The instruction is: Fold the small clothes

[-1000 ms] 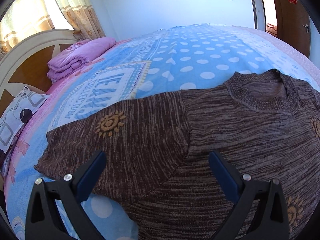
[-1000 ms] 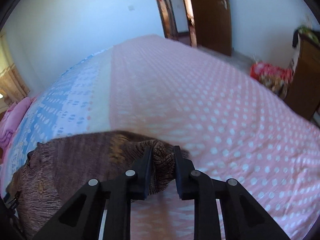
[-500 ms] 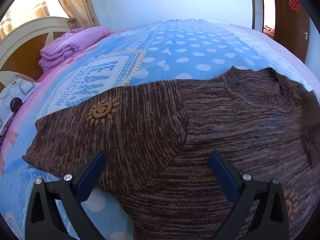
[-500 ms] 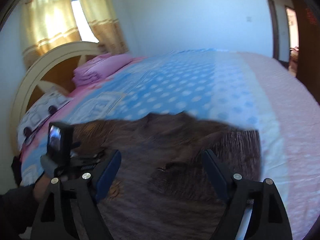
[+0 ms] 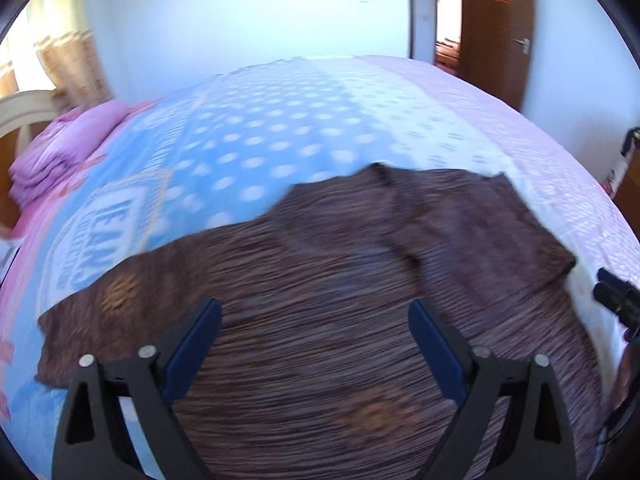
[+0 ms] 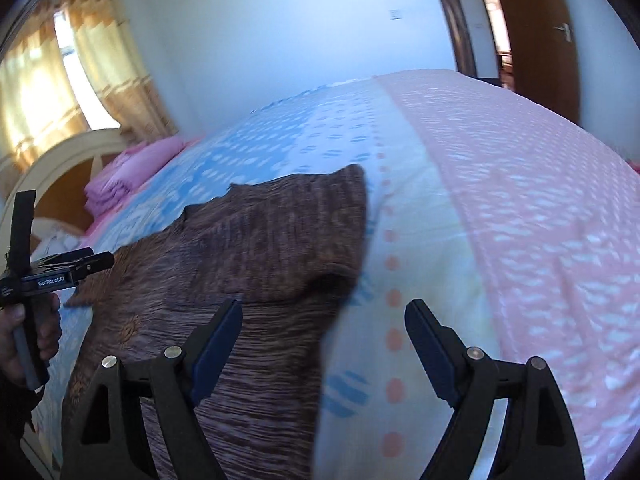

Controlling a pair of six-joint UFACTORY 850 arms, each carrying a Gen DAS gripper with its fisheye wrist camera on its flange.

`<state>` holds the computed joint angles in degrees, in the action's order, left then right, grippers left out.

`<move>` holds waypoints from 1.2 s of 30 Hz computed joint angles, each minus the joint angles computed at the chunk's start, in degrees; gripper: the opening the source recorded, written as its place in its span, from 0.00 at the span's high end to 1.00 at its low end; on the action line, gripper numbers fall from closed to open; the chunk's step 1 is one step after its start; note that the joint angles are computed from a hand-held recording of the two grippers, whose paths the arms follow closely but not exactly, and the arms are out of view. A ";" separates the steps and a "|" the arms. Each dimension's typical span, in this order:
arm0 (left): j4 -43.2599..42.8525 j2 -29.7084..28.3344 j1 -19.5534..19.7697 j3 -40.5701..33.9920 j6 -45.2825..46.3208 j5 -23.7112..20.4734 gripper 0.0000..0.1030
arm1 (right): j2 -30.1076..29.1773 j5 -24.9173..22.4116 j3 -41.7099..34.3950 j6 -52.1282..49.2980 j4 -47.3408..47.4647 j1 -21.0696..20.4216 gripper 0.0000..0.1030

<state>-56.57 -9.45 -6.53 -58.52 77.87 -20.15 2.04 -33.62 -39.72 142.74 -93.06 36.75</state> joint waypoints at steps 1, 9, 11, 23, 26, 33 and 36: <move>1.80 -0.03 -1.23 -0.07 -2.30 0.41 0.17 | 0.22 -0.34 0.69 1.33 -0.34 -0.13 0.19; 15.61 -6.98 -7.57 -4.79 -24.09 -0.89 0.36 | 3.05 0.44 3.23 6.03 -0.91 -1.77 0.19; 18.54 -8.72 -8.20 -5.89 -28.49 -1.71 0.46 | 2.59 -0.12 2.61 3.69 0.55 -1.21 0.19; -3.04 -5.57 -4.98 -4.08 -6.34 -9.06 0.94 | 2.04 0.22 3.05 6.20 -0.19 -1.66 0.19; -2.48 -5.51 -4.06 -5.00 -6.54 -9.45 0.94 | 1.61 0.37 2.56 4.72 0.76 -1.65 0.19; 1.25 -8.35 -2.38 -6.83 -10.16 -7.14 0.94 | 0.76 1.28 1.73 1.85 3.47 -2.05 0.19; 4.31 -10.07 -2.62 -7.32 -13.18 -6.39 0.91 | 0.33 1.31 1.33 0.50 4.61 -2.09 0.18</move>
<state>-52.26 -19.51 -9.15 -65.84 64.69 -26.54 2.38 -32.30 -38.39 143.24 -88.45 34.66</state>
